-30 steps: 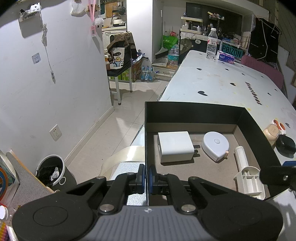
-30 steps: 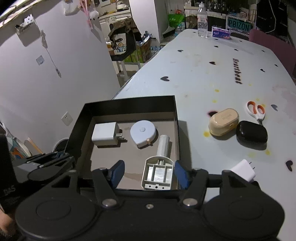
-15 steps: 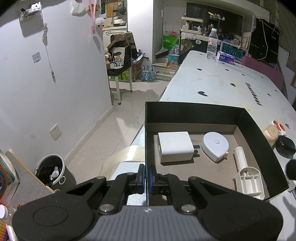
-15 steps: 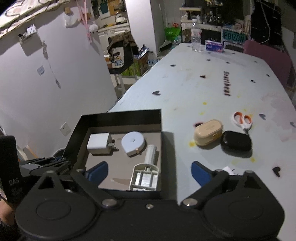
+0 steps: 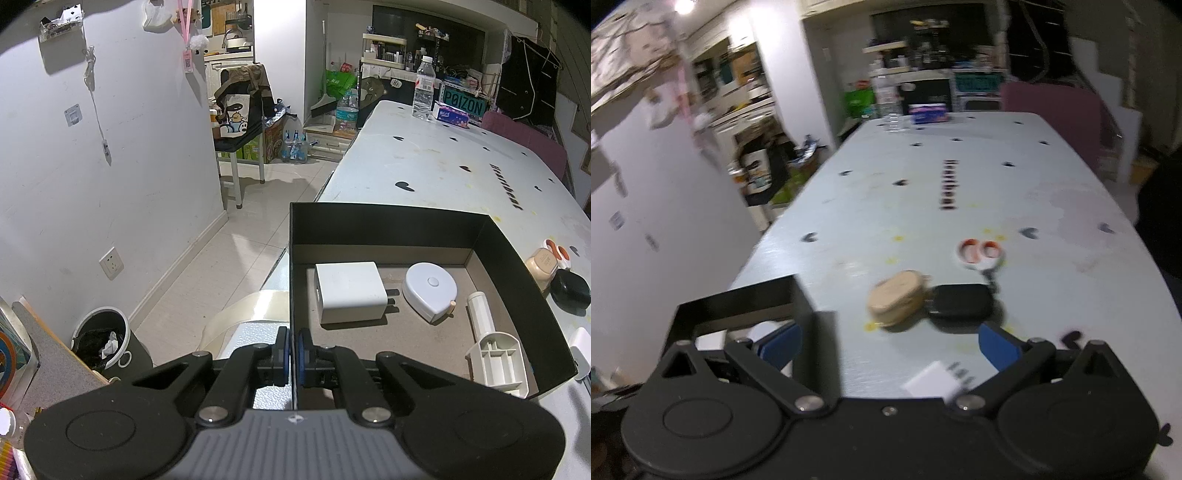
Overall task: Organize rigid objects
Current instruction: 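Move the right gripper back over the white charger on the table, then close the right gripper on the white charger and lift it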
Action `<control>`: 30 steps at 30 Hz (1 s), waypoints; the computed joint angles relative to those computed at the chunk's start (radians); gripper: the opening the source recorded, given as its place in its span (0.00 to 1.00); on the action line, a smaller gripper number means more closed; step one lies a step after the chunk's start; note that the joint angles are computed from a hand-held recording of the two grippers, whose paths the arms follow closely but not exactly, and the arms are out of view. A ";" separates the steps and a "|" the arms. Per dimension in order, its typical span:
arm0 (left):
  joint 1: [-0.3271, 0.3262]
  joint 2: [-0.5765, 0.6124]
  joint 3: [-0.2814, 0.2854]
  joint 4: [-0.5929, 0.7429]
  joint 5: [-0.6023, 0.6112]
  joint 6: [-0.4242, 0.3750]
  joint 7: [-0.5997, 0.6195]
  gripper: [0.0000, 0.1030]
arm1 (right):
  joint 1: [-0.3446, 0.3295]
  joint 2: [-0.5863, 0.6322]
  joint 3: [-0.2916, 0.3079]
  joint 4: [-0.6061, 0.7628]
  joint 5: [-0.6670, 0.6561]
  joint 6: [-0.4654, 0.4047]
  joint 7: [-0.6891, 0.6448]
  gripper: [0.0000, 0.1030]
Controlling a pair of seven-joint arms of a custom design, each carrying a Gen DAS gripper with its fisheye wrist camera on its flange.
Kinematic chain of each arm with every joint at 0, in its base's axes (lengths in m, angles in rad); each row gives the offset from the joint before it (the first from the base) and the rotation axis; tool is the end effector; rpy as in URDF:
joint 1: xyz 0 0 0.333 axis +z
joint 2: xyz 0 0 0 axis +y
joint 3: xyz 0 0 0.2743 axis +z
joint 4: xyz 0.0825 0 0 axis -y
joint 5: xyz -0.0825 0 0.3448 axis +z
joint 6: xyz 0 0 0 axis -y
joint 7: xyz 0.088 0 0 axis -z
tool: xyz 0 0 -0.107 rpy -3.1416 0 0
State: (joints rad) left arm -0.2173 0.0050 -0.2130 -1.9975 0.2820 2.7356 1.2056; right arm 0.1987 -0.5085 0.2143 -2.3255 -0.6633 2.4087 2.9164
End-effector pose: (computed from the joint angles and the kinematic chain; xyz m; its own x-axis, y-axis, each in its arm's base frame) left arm 0.5117 -0.2465 0.5156 -0.2749 -0.9614 -0.0078 -0.6994 0.2056 -0.6845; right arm 0.3891 0.1803 0.5652 -0.4428 -0.8766 -0.1884 -0.5288 0.4250 -0.7346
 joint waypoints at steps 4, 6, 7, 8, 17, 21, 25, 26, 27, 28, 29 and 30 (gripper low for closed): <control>0.001 -0.001 0.000 -0.001 -0.001 0.001 0.001 0.04 | -0.015 -0.039 -0.031 -0.062 0.024 0.012 0.021 1.00; 0.000 0.000 0.000 -0.001 -0.001 0.000 0.001 0.04 | -0.021 -0.055 -0.052 -0.093 0.044 0.041 0.017 1.00; 0.001 -0.001 0.000 -0.001 -0.001 0.001 0.002 0.04 | -0.029 -0.068 -0.064 -0.119 0.046 0.079 0.019 1.00; 0.001 -0.001 0.000 -0.001 -0.001 0.001 0.002 0.04 | -0.033 -0.080 -0.072 -0.142 0.051 0.111 0.015 1.00; 0.000 -0.001 0.000 -0.001 -0.002 0.000 0.001 0.04 | 0.018 -0.044 -0.210 -0.233 0.275 0.350 -0.244 1.00; 0.000 -0.001 0.000 -0.001 0.000 0.001 0.000 0.04 | 0.046 -0.018 -0.232 -0.232 0.382 0.359 -0.352 1.00; 0.000 0.000 0.000 -0.001 -0.001 0.001 0.000 0.04 | 0.063 0.007 -0.223 -0.207 0.463 0.313 -0.442 0.92; 0.000 0.000 0.000 -0.001 -0.001 0.001 0.000 0.04 | 0.075 0.006 -0.230 -0.211 0.487 0.318 -0.472 0.92; 0.000 0.000 0.000 -0.001 -0.002 0.001 0.001 0.04 | 0.083 0.009 -0.232 -0.209 0.507 0.318 -0.497 0.91; 0.001 -0.001 0.000 -0.002 -0.002 0.001 0.001 0.04 | 0.087 0.011 -0.229 -0.205 0.521 0.312 -0.519 0.91; 0.000 0.000 0.000 -0.001 -0.001 0.001 0.000 0.04 | 0.090 0.011 -0.226 -0.202 0.532 0.307 -0.538 0.90; 0.001 -0.001 0.000 -0.002 -0.002 0.001 0.001 0.04 | 0.099 0.011 -0.229 -0.201 0.550 0.304 -0.559 0.89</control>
